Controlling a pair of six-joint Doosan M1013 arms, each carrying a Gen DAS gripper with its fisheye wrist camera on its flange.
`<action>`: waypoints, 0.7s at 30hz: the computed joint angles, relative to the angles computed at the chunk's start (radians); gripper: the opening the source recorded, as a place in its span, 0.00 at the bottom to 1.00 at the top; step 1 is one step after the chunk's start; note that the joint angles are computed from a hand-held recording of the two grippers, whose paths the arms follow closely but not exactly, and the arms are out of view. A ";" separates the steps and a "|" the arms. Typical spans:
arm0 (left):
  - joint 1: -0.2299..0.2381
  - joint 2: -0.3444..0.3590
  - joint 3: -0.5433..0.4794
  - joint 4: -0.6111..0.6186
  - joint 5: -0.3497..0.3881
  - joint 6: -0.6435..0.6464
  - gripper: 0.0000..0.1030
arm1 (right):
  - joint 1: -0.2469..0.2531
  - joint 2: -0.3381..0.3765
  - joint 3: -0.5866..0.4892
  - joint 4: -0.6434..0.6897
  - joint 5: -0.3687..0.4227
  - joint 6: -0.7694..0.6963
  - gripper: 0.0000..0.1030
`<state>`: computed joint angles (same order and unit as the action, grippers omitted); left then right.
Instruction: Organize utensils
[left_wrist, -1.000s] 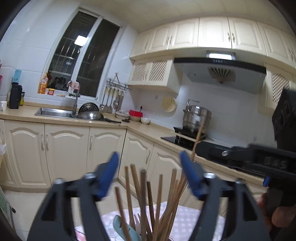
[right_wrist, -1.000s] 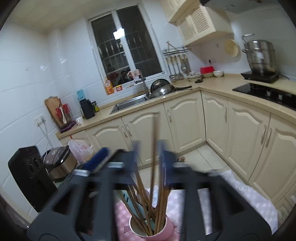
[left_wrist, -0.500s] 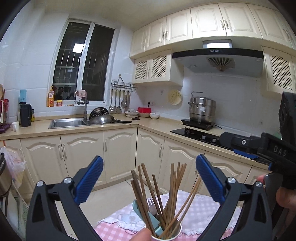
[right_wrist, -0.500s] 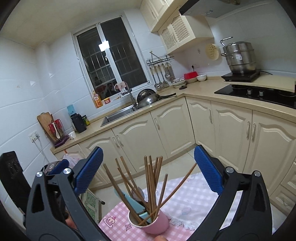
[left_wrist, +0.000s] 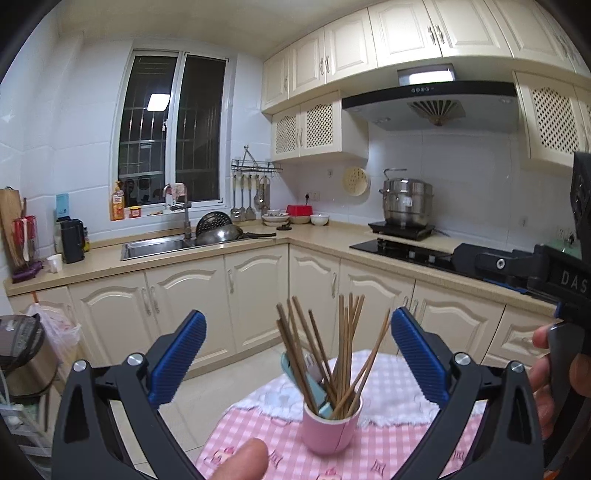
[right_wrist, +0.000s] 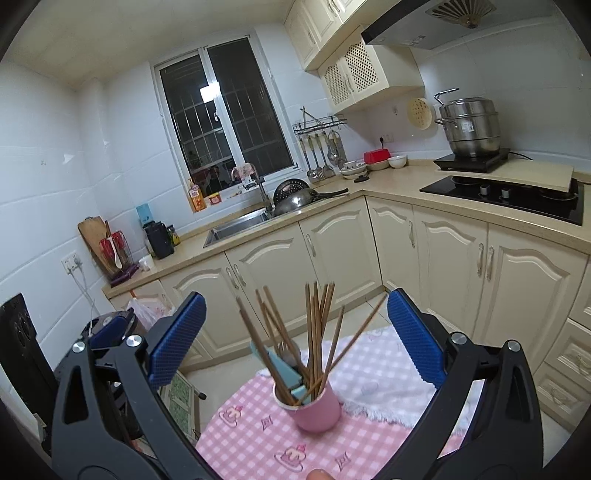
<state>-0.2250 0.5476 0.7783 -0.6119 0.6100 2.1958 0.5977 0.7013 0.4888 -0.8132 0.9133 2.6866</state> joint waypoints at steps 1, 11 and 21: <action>0.000 -0.012 0.017 0.015 -0.004 -0.010 0.95 | 0.007 -0.005 0.008 -0.005 0.007 0.004 0.94; 0.010 -0.109 0.161 0.129 -0.053 -0.118 0.95 | 0.069 -0.043 0.097 -0.108 0.091 0.059 0.94; 0.016 -0.185 0.294 0.136 -0.126 -0.104 0.95 | 0.122 -0.066 0.185 -0.234 0.164 0.161 0.94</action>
<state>-0.2090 0.3630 1.0723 -0.4755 0.4837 2.0913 0.7201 0.6351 0.6740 -1.0469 1.0771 2.8480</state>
